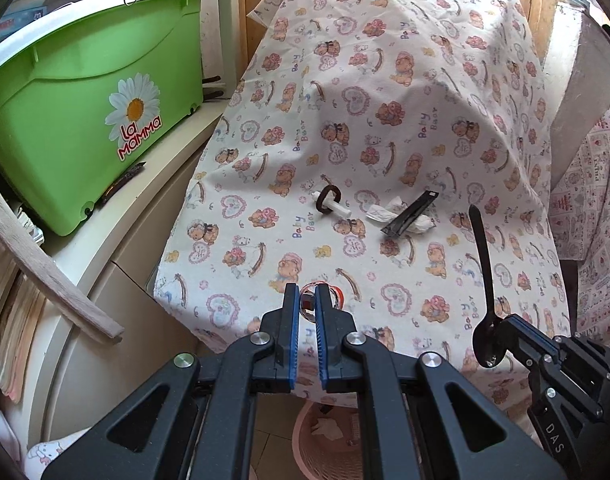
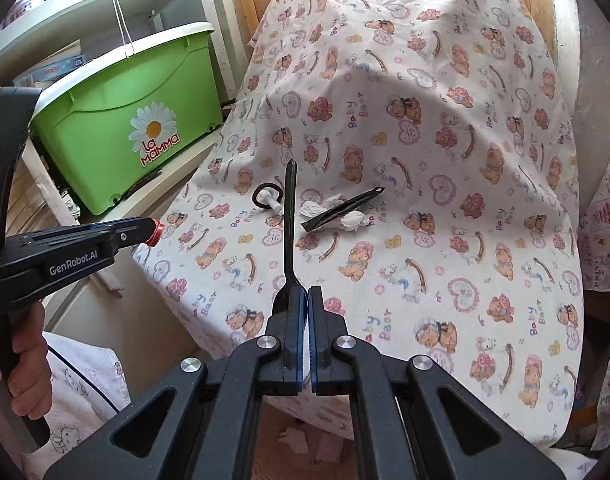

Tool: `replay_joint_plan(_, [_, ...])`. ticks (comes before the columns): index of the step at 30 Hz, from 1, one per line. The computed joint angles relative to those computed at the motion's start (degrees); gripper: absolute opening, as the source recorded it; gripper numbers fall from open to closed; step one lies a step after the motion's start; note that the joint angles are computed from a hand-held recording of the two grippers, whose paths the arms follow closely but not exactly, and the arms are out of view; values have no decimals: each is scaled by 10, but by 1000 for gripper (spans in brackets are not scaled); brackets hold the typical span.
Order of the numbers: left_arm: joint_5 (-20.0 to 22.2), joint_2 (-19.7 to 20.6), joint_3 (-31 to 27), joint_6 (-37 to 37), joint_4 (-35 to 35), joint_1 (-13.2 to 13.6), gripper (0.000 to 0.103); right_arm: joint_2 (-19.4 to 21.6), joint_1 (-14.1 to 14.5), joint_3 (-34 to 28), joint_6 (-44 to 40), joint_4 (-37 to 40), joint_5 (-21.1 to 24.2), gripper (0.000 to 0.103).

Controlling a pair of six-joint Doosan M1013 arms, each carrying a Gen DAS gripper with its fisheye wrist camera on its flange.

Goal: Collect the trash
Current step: 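Carry the red cap and black fork down over the pink basket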

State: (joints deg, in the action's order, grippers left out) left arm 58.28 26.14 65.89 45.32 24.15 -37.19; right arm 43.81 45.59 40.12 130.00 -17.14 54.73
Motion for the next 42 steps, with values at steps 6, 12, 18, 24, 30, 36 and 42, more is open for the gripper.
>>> replay_joint_plan(6, [-10, -23, 41, -25, 10, -17, 7, -43, 18, 72, 53, -25, -29, 3])
replay_joint_plan(12, [-29, -32, 68, -29, -4, -22, 7, -68, 30, 116, 67, -37, -46, 3])
replay_joint_plan(18, [-16, -22, 67, 13, -77, -10, 7, -63, 28, 118, 26, 1, -25, 3])
replay_joint_plan(24, [-15, -16, 73, 43, -130, -3, 7, -54, 20, 116, -2, 59, -8, 3])
replay_joint_plan(30, [6, -2, 68, 66, -167, -2, 7, -39, 11, 104, -87, 165, 24, 3])
replay_joint_plan(36, [39, 17, 68, 82, -217, 4, 7, -6, 6, 73, -105, 236, 93, 3])
replay_joint_plan(42, [76, 42, 67, 96, -250, 8, 7, 33, 7, 37, -72, 229, 163, 3])
